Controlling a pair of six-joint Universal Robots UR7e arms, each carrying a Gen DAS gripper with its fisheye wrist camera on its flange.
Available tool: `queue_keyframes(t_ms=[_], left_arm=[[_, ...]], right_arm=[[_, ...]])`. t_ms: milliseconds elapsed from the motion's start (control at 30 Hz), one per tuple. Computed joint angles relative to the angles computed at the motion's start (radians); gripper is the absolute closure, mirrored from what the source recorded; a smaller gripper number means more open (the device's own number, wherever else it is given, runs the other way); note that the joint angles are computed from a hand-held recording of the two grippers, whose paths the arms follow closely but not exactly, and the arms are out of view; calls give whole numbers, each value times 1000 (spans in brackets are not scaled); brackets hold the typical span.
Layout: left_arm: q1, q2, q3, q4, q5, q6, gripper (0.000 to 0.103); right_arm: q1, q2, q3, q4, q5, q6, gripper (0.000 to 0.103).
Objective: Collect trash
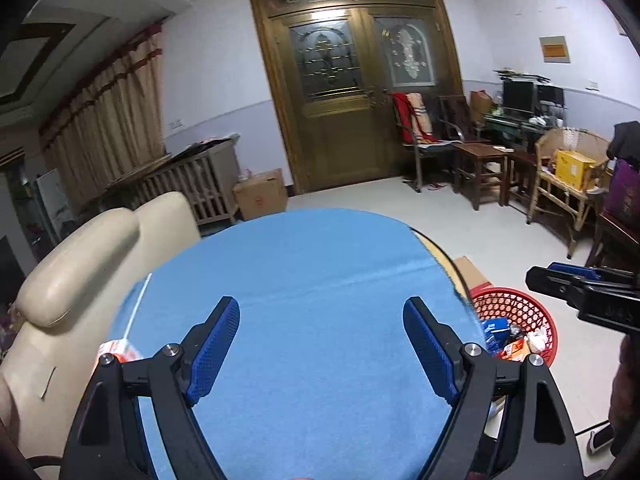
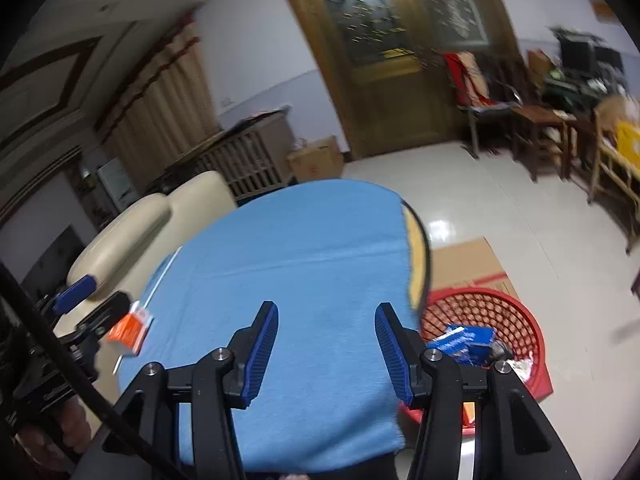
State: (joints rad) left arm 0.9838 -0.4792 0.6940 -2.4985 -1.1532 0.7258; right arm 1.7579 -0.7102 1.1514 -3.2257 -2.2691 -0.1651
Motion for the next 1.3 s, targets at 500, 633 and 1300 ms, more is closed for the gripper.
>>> queue_keyframes(t_ms=[500,633,1300], left_arm=[[25,-48,31,-120,135,-12,12],[32,-38,3,-110,153,-24,12],[51,-75,43,-113,181,-54,12]], right_arm=[[99,196,-216,12,-51,-179,47],[106,230,-263,40,-42,-194,47],[112,283,-351,85,-14,-218,47]])
